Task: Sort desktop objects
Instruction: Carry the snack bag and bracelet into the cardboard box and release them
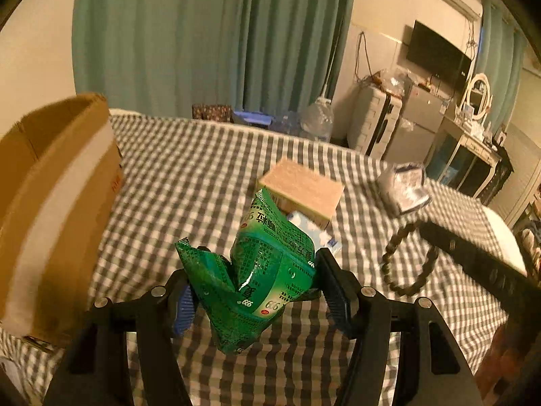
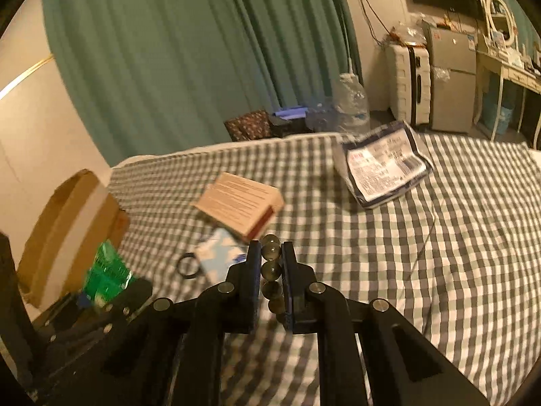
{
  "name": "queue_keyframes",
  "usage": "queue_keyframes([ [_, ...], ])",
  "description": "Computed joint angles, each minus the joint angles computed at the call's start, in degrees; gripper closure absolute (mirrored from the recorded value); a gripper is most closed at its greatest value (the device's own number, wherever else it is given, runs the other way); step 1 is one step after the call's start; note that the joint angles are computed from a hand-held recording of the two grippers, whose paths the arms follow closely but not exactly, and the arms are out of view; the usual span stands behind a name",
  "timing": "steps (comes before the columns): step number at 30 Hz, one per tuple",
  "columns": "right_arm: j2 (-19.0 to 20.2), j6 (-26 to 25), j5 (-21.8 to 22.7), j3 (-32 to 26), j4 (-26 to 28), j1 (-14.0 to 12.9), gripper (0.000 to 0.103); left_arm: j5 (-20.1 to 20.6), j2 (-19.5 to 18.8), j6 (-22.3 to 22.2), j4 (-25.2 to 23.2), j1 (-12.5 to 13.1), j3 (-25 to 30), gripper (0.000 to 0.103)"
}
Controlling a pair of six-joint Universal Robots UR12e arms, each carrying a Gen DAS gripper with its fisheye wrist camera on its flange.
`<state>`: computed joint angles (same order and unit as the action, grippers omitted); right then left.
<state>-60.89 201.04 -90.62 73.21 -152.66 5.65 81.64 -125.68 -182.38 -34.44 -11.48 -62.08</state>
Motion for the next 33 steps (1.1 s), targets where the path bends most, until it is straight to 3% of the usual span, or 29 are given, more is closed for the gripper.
queue_keyframes([
  [7, -2.6, -0.9, -2.0, 1.9, 1.5, 2.1, 0.092, -1.1, 3.0, -0.4, 3.0, 0.9, -2.7, 0.038],
  [16, -4.6, -2.6, -7.9, 1.0, 1.7, 5.1, 0.092, -1.8, 5.9, 3.7, -1.8, 1.5, -3.1, 0.038],
  [24, -4.4, -4.8, -6.8, -3.1, 0.5, 6.7, 0.092, -4.1, 7.2, 4.2, -4.1, 3.8, -0.4, 0.038],
  [29, -2.1, -7.5, -4.5, -7.9, 0.8, 7.8, 0.092, -4.5, 7.7, 7.2, -5.1, 5.7, 1.6, 0.038],
  [33, 0.5, -8.8, -1.1, -12.8, 1.8, 8.7, 0.092, -6.2, 6.9, 7.2, -7.5, 7.7, 4.2, 0.038],
])
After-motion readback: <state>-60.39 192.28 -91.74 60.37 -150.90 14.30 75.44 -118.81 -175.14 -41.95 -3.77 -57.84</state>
